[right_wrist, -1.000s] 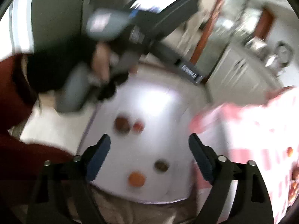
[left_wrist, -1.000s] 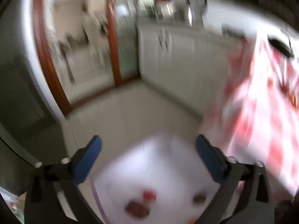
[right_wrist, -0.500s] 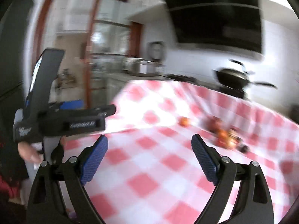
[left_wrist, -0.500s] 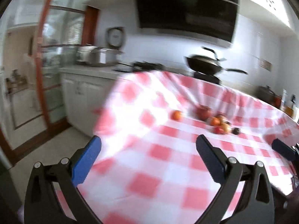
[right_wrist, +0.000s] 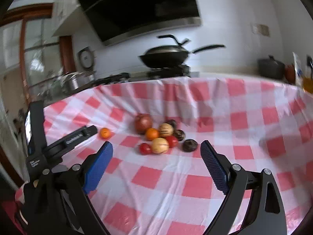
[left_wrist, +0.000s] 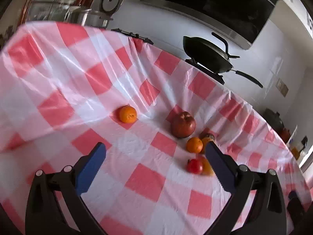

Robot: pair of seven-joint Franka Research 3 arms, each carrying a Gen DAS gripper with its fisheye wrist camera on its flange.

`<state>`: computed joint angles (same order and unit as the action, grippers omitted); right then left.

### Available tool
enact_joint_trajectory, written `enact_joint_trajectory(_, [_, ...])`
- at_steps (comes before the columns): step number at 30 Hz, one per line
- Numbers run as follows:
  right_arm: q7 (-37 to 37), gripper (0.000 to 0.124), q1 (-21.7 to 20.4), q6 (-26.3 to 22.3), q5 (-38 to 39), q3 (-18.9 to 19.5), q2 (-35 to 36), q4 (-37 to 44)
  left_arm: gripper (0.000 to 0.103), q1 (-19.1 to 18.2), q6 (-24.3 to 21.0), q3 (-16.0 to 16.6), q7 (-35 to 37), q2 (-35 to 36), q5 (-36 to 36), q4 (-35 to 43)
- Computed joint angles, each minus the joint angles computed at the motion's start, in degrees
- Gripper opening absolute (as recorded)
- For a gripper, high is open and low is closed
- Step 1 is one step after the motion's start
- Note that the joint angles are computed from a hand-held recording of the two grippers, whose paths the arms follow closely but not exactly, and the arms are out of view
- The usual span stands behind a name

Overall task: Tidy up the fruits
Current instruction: 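Move both open tools back over the fruit cluster on the table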

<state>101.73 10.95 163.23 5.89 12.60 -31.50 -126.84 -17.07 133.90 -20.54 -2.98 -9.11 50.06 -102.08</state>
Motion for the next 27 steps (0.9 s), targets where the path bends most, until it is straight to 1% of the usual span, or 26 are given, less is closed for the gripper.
enact_joint_trajectory(3, [1.8, 0.088, -1.8, 2.4, -0.3, 0.6, 1.0, -1.8, 0.101, 0.5, 2.8, 1.0, -0.4, 1.1, -0.3, -0.4])
enact_joint_trajectory(4, [2.1, 0.088, -1.7, 2.4, -0.2, 0.5, 1.1, -2.1, 0.101, 0.6, 4.0, 1.5, -0.1, 1.0, -0.9, -1.1])
enact_joint_trajectory(6, [2.2, 0.088, -0.8, 1.8, 1.1, -1.0, 1.5, -2.5, 0.101, 0.7, 6.1, 2.4, 1.1, 0.1, -3.8, -3.1])
enact_joint_trajectory(9, [4.7, 0.088, -2.9, 0.2, 0.9, -0.6, 1.5, -2.1, 0.101, 1.3, 9.8, 3.1, 1.8, -1.3, -7.7, -5.6])
enact_joint_trajectory(10, [5.7, 0.088, -3.4, -0.6, 0.9, -0.7, 2.3, -1.4, 0.101, 1.5, 10.4, 2.9, 2.3, -1.4, -8.0, -5.9])
enact_joint_trajectory(12, [6.3, 0.088, -3.2, -2.2, 1.1, -1.4, 4.8, 0.8, 0.101, 2.1, 11.3, 2.7, 3.7, -1.5, -8.3, -6.2])
enact_joint_trajectory(13, [6.8, 0.088, -3.7, -2.8, 0.2, -1.2, 6.3, 2.1, 0.101, 2.3, 11.3, 2.6, 4.4, -1.4, -8.6, -6.2])
enact_joint_trajectory(14, [8.1, 0.088, -5.1, -4.0, -2.0, 0.0, 8.3, 4.1, 0.101, 2.4, 11.0, 2.5, 4.7, -1.3, -8.9, -6.2])
enact_joint_trajectory(15, [9.8, 0.088, -6.7, -6.9, -4.9, 1.2, 10.9, 7.1, 0.101, 2.5, 11.4, 2.7, 5.1, -1.3, -9.8, -6.4])
enact_joint_trajectory(16, [10.4, 0.087, -6.8, -10.1, -6.9, 1.3, 13.5, 9.9, 0.101, 2.6, 12.0, 2.8, 5.4, -1.3, -10.6, -6.7])
enact_joint_trajectory(17, [11.1, 0.084, -6.6, -12.3, -8.4, 1.3, 15.7, 12.1, 0.101, 2.7, 12.4, 2.9, 5.8, -1.4, -11.3, -6.9])
enact_joint_trajectory(18, [11.6, 0.079, -6.3, -14.9, -9.6, 1.1, 18.0, 14.4, 0.101, 2.8, 12.4, 2.8, 6.1, -1.4, -11.6, -6.9])
enact_joint_trajectory(19, [10.5, 0.072, -5.0, -18.7, -8.0, 0.0, 20.7, 17.5, 0.101, 2.8, 12.5, 2.8, 6.6, -1.3, -12.1, -6.9])
enact_joint_trajectory(20, [10.2, 0.071, -4.1, -20.5, -7.3, -0.8, 22.5, 19.5, 0.101, 2.8, 12.8, 2.9, 7.2, -1.2, -12.6, -6.9])
enact_joint_trajectory(21, [10.4, 0.071, -3.5, -22.1, -8.3, -1.2, 24.1, 21.3, 0.101, 2.8, 12.7, 2.9, 7.9, -1.1, -13.1, -6.8])
enact_joint_trajectory(22, [11.0, 0.071, -3.0, -24.7, -12.2, -1.0, 26.4, 24.4, 0.101, 2.7, 12.7, 2.9, 8.6, -0.9, -13.4, -6.6])
enact_joint_trajectory(24, [9.6, 0.07, -1.4, -26.5, -14.3, -1.8, 29.2, 27.8, 0.101, 2.6, 12.9, 2.9, 10.3, -0.5, -14.2, -6.3])
enact_joint_trajectory(27, [9.3, 0.064, 0.9, -28.8, -15.3, -3.6, 32.3, 31.6, 0.101, 2.3, 12.8, 2.9, 12.0, 0.1, -14.8, -5.7])
